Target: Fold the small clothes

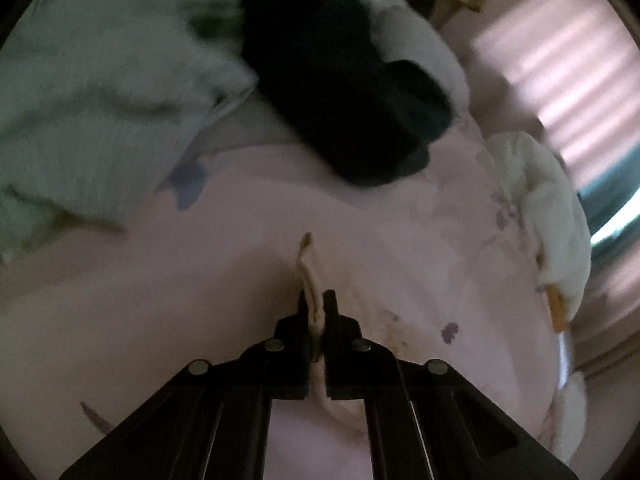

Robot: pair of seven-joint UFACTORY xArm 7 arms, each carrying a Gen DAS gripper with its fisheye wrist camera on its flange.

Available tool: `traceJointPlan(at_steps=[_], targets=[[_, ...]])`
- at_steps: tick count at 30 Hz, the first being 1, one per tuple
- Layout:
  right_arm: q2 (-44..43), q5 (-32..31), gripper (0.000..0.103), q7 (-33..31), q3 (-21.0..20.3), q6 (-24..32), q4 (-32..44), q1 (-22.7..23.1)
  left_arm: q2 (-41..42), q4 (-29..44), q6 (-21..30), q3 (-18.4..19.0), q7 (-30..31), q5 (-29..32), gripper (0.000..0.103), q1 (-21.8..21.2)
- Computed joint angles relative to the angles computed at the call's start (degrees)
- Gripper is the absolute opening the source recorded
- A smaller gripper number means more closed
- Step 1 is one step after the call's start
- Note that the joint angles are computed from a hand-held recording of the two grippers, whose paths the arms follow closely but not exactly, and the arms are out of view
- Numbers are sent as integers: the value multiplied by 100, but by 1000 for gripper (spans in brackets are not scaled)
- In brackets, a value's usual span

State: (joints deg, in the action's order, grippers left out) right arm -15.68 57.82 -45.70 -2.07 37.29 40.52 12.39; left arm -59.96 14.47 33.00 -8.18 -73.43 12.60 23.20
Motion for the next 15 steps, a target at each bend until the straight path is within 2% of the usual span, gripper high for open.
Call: traceJointPlan(at_steps=[3,5,9,15], targets=[[-11,-21,18,3,22,-55,-14,5,173,296,29,-166,94,97,2,-111],[-41,-30,17,-2,19,-65,-38,14,292,570,254,-454,25,218,2,-135],[-33,17,16,-38,-27,-4,-24,28,610,969,400,-649,-36,390,2,-391],[0,50,16,-75,-12,21,-12,-11,1329,1592,72,-1014,-306,644,2,-719]])
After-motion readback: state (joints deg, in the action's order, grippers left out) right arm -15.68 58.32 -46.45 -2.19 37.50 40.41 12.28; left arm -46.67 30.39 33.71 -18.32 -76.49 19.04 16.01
